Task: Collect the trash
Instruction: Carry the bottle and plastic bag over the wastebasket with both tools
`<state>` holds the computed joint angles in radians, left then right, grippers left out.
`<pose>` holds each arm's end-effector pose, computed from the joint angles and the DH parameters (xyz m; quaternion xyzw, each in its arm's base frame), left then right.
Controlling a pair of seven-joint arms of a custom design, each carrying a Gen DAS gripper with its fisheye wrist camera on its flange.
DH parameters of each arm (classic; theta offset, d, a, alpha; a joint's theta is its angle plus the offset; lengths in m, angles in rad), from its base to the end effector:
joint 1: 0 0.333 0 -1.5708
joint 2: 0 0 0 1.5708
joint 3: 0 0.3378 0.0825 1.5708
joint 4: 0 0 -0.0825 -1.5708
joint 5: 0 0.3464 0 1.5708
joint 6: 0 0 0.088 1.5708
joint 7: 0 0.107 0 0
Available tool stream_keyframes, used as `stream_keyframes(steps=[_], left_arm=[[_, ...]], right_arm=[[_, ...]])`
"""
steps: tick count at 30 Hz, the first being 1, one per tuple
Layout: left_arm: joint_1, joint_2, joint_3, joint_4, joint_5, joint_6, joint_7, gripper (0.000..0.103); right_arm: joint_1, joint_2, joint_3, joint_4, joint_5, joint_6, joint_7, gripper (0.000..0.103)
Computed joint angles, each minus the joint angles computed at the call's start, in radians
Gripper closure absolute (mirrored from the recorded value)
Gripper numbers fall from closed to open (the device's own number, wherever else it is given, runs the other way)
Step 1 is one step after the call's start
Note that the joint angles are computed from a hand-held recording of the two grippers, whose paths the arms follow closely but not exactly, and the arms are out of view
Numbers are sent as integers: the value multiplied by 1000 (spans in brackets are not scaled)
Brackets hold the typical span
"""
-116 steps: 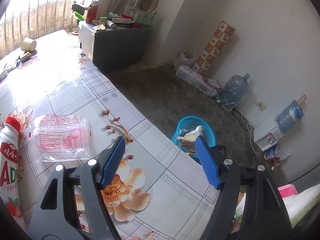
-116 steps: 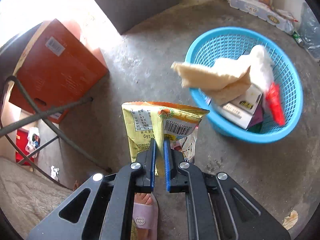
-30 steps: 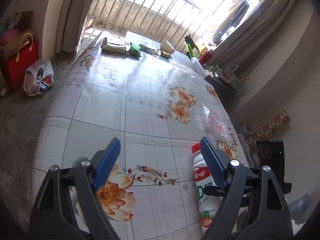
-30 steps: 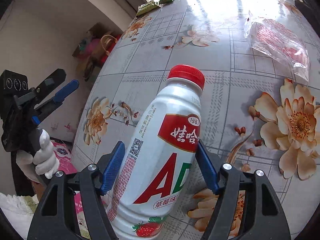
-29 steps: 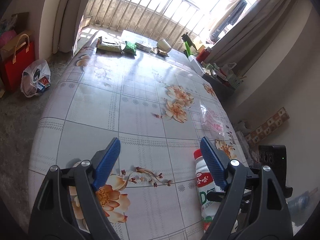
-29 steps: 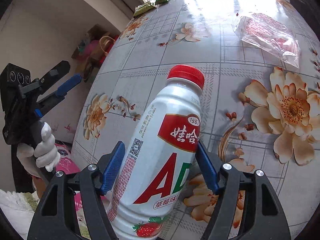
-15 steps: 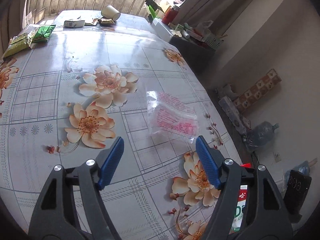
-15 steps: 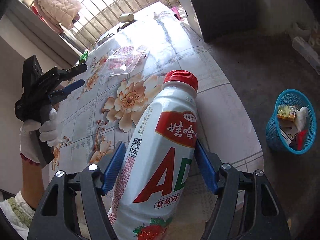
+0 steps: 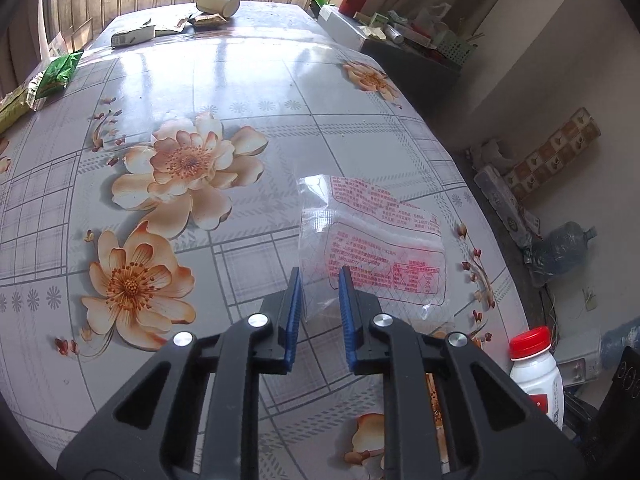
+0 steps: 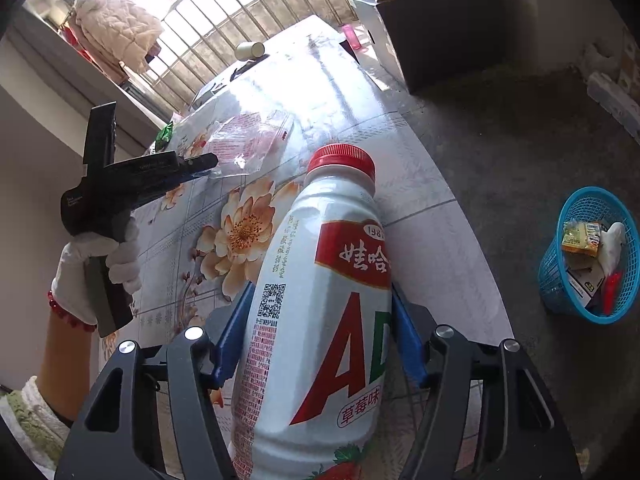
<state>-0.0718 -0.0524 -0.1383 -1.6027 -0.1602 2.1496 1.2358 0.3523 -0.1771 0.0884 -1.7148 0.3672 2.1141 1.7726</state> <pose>0.5287 -0.1223 0.7257 -0.7284 0.6145 -0.2923 0.0803 0.4405 0.2322 0.7346 -0.7148 0.6183 0.0261 0.3257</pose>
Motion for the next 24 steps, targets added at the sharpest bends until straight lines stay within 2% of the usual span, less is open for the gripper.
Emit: stream_keyframes(steps=[6,16,24], left_arm=[[-4,-28,-2,-12,18,26,18,91],[-24,-127,2,-31,-15,59,84,95],[-73,-123,-25,56,-40,41,133,96]], right_arm=[[0,-12,-12,-23,57,15,-11,41],[2,-74,-51,-115,252,64,-45,42],[4,-186,-90,-246,372,149,-69,42]])
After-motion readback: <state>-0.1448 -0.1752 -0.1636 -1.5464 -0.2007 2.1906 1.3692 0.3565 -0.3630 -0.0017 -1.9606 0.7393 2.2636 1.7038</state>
